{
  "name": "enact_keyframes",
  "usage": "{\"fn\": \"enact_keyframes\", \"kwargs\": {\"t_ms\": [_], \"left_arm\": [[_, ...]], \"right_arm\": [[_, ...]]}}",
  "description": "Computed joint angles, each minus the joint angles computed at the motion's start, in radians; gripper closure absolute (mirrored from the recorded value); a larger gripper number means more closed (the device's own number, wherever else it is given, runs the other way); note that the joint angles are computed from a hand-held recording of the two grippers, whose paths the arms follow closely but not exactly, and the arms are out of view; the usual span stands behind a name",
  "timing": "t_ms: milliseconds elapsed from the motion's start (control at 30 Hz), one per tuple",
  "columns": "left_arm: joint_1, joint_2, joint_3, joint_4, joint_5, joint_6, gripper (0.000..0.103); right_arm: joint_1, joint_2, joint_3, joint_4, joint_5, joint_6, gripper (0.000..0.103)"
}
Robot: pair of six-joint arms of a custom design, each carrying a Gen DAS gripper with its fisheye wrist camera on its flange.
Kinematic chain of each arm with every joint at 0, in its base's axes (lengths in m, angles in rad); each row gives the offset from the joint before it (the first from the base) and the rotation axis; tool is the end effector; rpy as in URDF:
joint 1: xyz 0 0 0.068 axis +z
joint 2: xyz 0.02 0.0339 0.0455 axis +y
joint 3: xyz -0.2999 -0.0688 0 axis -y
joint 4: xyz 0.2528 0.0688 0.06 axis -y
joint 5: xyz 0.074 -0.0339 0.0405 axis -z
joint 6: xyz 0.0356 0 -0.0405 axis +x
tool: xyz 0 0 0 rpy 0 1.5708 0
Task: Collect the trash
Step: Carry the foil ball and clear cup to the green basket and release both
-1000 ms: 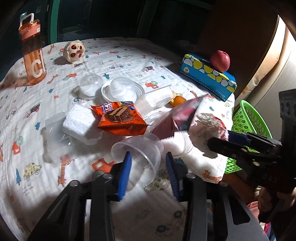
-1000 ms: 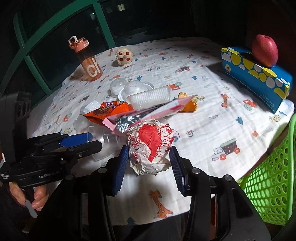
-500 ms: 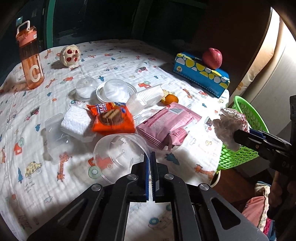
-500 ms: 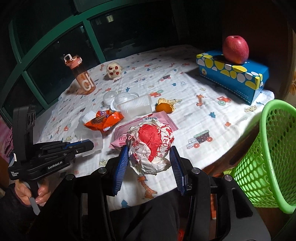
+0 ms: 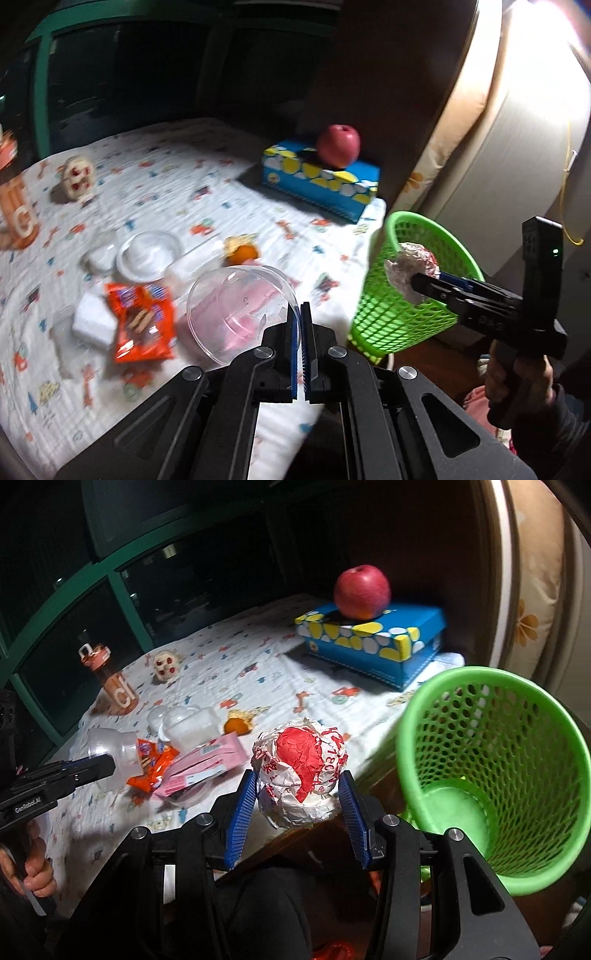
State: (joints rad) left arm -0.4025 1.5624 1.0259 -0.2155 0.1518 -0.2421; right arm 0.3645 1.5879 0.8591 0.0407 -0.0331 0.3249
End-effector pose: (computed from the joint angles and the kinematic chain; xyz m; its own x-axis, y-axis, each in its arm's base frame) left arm 0.3155 -0.1402 0.2612 -0.7274 0.0521 -0.6843 0.3239 0.9051 -0.2754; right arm 0.3157 0.1217 0.2202 -0.6837 0.0806 -0.7253 -0.1709 0.9486 0.2665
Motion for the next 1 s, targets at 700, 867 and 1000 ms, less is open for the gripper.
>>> {"fn": "enact_keyframes", "kwargs": {"t_ms": [700, 867, 1000], "left_arm": [[-0.254, 0.548, 0.8, -0.263, 0.092, 0.074, 0.101], [-0.285, 0.706, 1.032, -0.38, 0.125, 0.074, 0.101], [-0.304, 0.829, 1.215, -0.485, 0.147, 0.076, 0.101]], "right_arm": [[-0.373, -0.032, -0.148, 0.047, -0.044, -0.039, 0.044], [-0.427, -0.081, -0.199, 0.06, -0.058, -0.049, 0.04], [-0.461, -0.126, -0.241, 0.066, -0.058, -0.061, 0.038]]}}
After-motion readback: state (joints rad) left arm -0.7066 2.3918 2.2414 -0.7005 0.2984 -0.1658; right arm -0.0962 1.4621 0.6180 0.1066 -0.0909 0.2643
